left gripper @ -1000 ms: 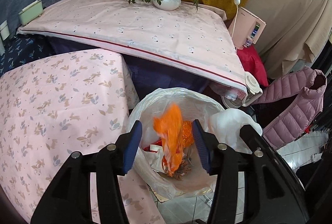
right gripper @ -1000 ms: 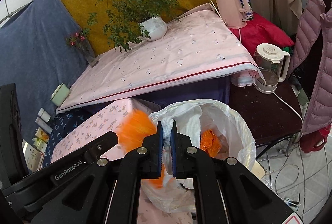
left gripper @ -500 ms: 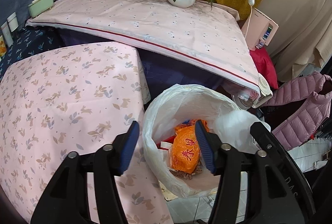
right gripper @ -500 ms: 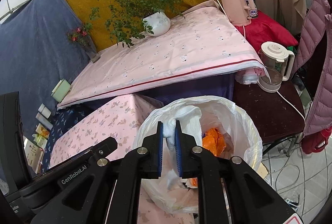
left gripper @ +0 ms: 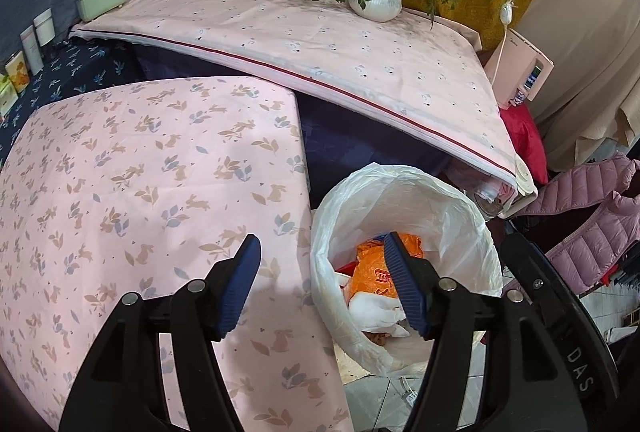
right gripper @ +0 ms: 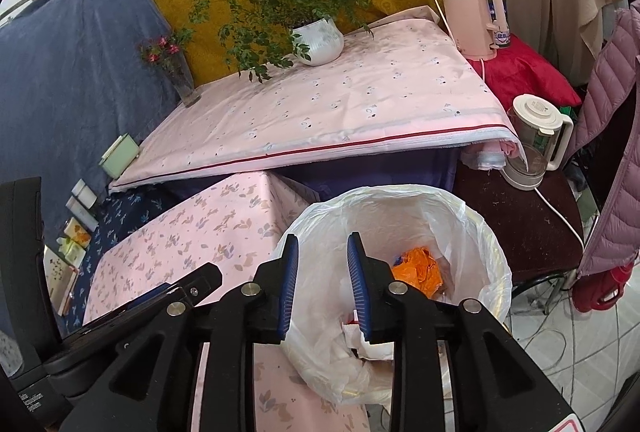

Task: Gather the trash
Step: 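Withdraw both open tools upward away from the bin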

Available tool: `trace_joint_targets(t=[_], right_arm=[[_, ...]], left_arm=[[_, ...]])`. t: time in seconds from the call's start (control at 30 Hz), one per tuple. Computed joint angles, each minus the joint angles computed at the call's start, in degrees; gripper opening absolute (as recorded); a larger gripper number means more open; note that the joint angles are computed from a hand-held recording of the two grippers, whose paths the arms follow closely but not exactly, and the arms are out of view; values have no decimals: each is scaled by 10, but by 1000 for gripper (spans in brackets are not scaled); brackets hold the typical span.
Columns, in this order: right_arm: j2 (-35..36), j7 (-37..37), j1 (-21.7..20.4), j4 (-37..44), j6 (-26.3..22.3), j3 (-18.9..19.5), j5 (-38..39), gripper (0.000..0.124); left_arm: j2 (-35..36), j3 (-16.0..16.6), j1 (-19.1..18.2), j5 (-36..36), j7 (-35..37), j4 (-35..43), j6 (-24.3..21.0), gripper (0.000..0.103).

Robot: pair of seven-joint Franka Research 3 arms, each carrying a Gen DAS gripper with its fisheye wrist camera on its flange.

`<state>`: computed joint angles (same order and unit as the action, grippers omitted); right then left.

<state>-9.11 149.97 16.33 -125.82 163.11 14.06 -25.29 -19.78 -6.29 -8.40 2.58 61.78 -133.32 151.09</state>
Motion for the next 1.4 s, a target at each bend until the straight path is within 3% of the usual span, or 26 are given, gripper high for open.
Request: trace_joint_targets(t=[0.47, 0.57, 0.93, 1.4], right_arm=[[-21, -16, 14, 2, -63, 17, -32, 48], [-25, -22, 18, 1, -79, 20, -40, 51], [-50, -11, 22, -25, -112, 36, -72, 79], [-68, -30, 28, -56, -137, 45, -68, 86]], left_arm=[[-66, 1, 23, 43, -24, -56, -9, 64], [-84, -3, 32, 57, -33, -69, -11, 74], [-137, -14, 46, 109, -58, -124, -15, 82], [-162, -18, 40, 132, -70, -163, -21, 91]])
